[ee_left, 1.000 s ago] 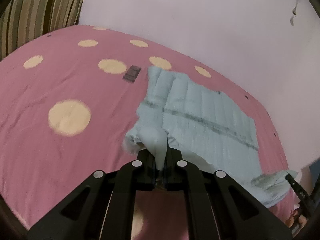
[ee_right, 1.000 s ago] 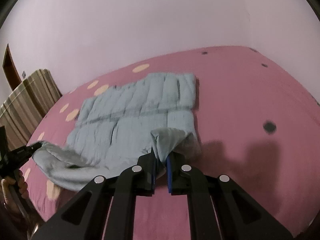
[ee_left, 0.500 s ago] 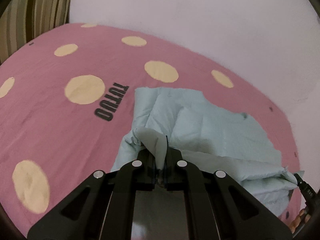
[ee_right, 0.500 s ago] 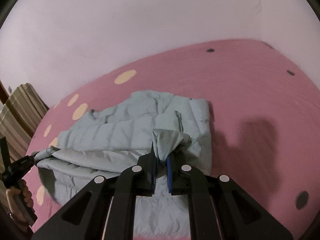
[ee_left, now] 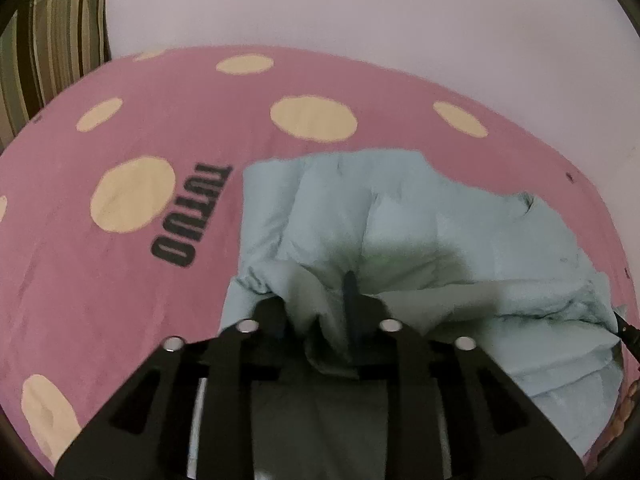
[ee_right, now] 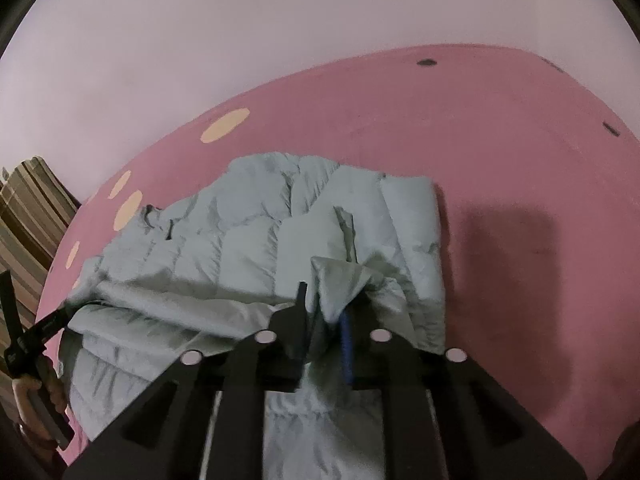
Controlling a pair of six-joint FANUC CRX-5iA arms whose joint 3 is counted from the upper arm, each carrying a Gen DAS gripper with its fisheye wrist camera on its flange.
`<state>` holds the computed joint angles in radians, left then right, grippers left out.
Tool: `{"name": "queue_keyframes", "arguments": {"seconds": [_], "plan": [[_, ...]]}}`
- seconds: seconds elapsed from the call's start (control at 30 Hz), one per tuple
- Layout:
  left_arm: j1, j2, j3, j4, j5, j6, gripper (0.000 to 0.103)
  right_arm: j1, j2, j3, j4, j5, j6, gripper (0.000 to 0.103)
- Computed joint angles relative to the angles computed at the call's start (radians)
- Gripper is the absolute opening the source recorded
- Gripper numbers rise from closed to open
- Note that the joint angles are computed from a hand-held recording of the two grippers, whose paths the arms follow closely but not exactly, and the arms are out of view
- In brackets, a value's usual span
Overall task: Fold large clothes
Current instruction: 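Grasp the jacket hem with both grippers and lift it over the body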
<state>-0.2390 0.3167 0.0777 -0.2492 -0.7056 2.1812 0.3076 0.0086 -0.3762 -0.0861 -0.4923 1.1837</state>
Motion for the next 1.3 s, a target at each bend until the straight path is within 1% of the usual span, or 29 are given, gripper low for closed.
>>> {"name": "queue_keyframes", "arguments": {"seconds": [0.03, 0.07, 0.1, 0.17, 0.23, 0.27, 0.33, 0.4, 0.47, 0.53, 0.57, 0.63, 0.7, 0.73, 0.77, 0.8, 0.83, 0.87, 0.9, 0.93, 0.97, 1.0, 1.03, 1.07, 1.1, 1.23, 1.3], "plan": [[0.002, -0.018, -0.014, 0.001, 0.02, 0.002, 0.045, -0.002, -0.013, -0.005, -0.003, 0.003, 0.002, 0.027], [0.006, -0.033, -0.028, 0.01, 0.038, -0.001, 0.054, -0.003, -0.023, -0.007, -0.001, 0.005, 0.001, 0.037], [0.013, -0.052, -0.048, 0.025, 0.064, -0.005, 0.066, 0.0, -0.043, -0.025, 0.023, 0.02, -0.022, 0.049], [0.023, -0.085, -0.083, 0.047, 0.108, -0.012, 0.072, 0.002, -0.083, -0.053, 0.05, 0.044, -0.042, 0.055], [0.029, -0.119, -0.111, 0.042, 0.138, -0.004, 0.084, -0.002, -0.116, -0.064, 0.049, 0.043, -0.024, 0.057], [0.031, -0.138, -0.128, 0.026, 0.157, 0.007, 0.084, -0.004, -0.121, -0.062, 0.043, 0.036, -0.009, 0.06], [0.035, -0.156, -0.14, 0.001, 0.157, 0.006, 0.084, -0.008, -0.123, -0.056, 0.036, 0.022, 0.025, 0.062], [0.052, -0.165, -0.165, 0.026, 0.169, -0.04, 0.084, -0.013, -0.113, -0.052, 0.045, 0.011, 0.051, 0.062], [0.082, -0.157, -0.191, 0.104, 0.172, -0.125, 0.084, -0.023, -0.093, -0.034, 0.023, -0.002, 0.089, 0.062], [0.115, -0.137, -0.223, 0.238, 0.193, -0.257, 0.084, -0.04, -0.058, 0.005, -0.033, -0.021, 0.157, 0.062], [0.125, -0.119, -0.223, 0.289, 0.187, -0.314, 0.084, -0.043, -0.044, 0.02, -0.05, -0.029, 0.178, 0.062], [0.132, -0.086, -0.203, 0.314, 0.162, -0.353, 0.084, -0.056, -0.005, 0.064, -0.101, -0.052, 0.238, 0.062], [0.137, -0.065, -0.199, 0.354, 0.168, -0.401, 0.084, -0.053, 0.024, 0.085, -0.098, -0.058, 0.247, 0.062], [0.136, -0.052, -0.191, 0.362, 0.168, -0.416, 0.083, -0.051, 0.034, 0.091, -0.093, -0.061, 0.249, 0.062], [0.133, -0.042, -0.18, 0.354, 0.162, -0.415, 0.079, -0.051, 0.05, 0.103, -0.093, -0.068, 0.256, 0.062], [0.129, -0.031, -0.163, 0.34, 0.148, -0.412, 0.06, -0.048, 0.061, 0.108, -0.086, -0.073, 0.253, 0.061], [0.126, -0.011, -0.142, 0.342, 0.122, -0.431, 0.045, -0.044, 0.071, 0.109, -0.071, -0.074, 0.241, 0.058], [0.122, 0.002, -0.128, 0.342, 0.107, -0.443, 0.04, -0.04, 0.083, 0.113, -0.065, -0.078, 0.241, 0.044], [0.118, 0.007, -0.12, 0.327, 0.102, -0.438, 0.032, -0.039, 0.092, 0.118, -0.065, -0.085, 0.246, 0.033], [0.108, 0.011, -0.107, 0.293, 0.096, -0.423, 0.026, -0.035, 0.099, 0.12, -0.062, -0.09, 0.247, 0.028], [0.101, 0.011, -0.099, 0.265, 0.093, -0.407, 0.023, -0.028, 0.099, 0.113, -0.053, -0.083, 0.243, 0.022], [0.098, 0.008, -0.098, 0.25, 0.094, -0.396, 0.017, -0.018, 0.093, 0.098, -0.03, -0.066, 0.223, 0.017], [0.094, 0.0, -0.1, 0.232, 0.1, -0.38, 0.013, -0.006, 0.082, 0.077, 0.002, -0.046, 0.194, 0.014], [0.09, -0.01, -0.103, 0.217, 0.105, -0.364, 0.011, 0.001, 0.073, 0.066, 0.018, -0.036, 0.178, 0.01], [0.086, -0.017, -0.104, 0.201, 0.106, -0.348, 0.009, 0.008, 0.062, 0.051, 0.04, -0.023, 0.157, 0.008], [0.048, -0.07, -0.099, 0.066, 0.091, -0.238, 0.007, 0.035, -0.024, -0.033, 0.144, 0.046, 0.053, 0.007], [0.027, -0.088, -0.088, 0.009, 0.064, -0.203, 0.007, 0.038, -0.059, -0.053, 0.155, 0.061, 0.048, 0.007]]}}
